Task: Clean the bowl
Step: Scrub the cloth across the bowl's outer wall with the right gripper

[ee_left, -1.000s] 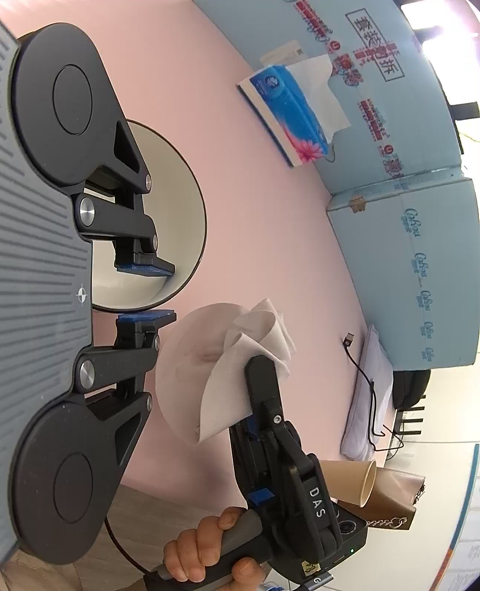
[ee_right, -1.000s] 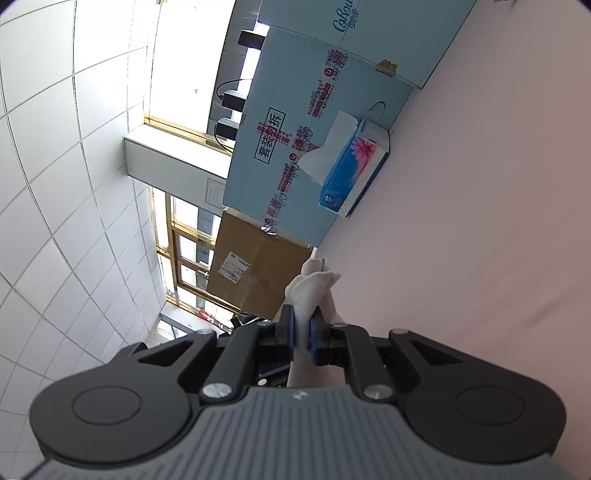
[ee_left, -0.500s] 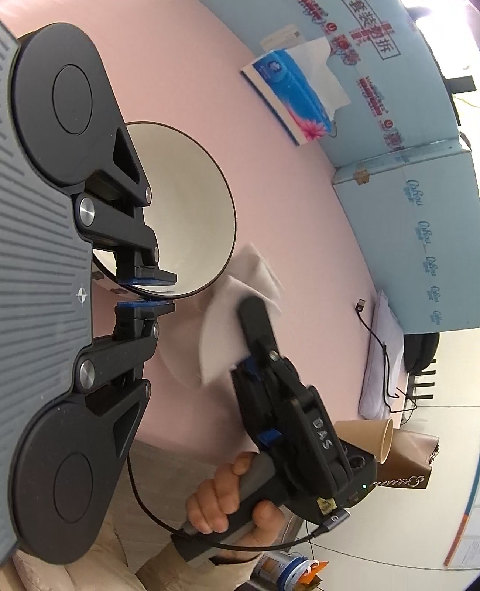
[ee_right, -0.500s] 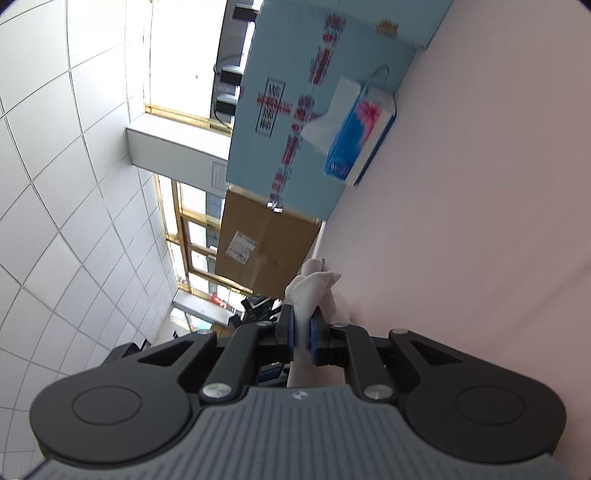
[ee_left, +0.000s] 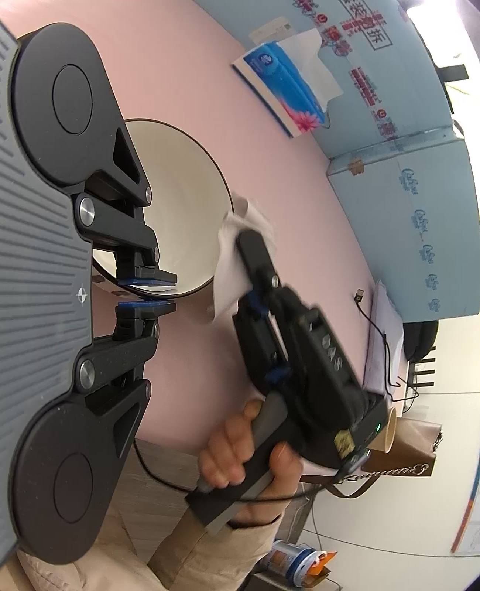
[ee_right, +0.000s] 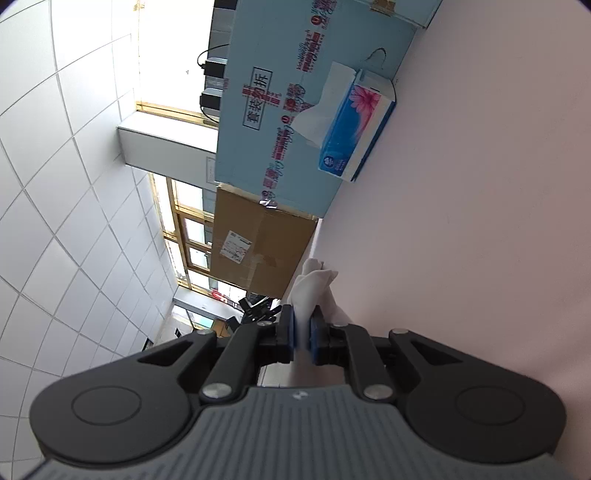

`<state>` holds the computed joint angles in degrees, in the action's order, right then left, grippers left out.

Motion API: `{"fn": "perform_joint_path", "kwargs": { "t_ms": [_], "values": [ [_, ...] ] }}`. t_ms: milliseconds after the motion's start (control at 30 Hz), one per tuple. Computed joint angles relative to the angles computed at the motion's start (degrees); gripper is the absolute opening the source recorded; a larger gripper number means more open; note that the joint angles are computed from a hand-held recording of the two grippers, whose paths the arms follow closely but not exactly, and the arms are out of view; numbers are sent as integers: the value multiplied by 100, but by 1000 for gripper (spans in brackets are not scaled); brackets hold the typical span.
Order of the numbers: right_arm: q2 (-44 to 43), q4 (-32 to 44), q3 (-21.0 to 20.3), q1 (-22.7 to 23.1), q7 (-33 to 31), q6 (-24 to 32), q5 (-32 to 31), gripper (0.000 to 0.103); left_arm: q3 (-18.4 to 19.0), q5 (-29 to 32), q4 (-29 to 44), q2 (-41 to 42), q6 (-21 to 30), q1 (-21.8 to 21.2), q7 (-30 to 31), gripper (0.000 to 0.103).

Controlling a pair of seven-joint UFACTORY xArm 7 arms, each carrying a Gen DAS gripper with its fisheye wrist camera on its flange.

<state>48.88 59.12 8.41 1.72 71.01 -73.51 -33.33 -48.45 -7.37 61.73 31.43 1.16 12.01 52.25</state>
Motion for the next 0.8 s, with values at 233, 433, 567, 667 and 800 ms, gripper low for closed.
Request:
{"fn": "perform_joint_path", "kwargs": {
  "t_ms": [233,433,567,667,800],
  "values": [
    [139,625,10,-59,333,546,-379,13,-5,42,28,62,14,12,83,11],
    [283,1108,16,-76,558,898,-731,13,-6,42,43,110,46,34,145,12],
    [389,1466,42,-99,829,1156,-1042,13,46,20,83,124,72,-21,146,12],
    [522,1787,66,-137,1136,1279,-1356,13,109,-12,100,117,76,-86,132,13],
    [489,1727,-2,-109,1180,1240,-1359,13,108,-70,124,124,94,-97,123,13]
  ]
}}
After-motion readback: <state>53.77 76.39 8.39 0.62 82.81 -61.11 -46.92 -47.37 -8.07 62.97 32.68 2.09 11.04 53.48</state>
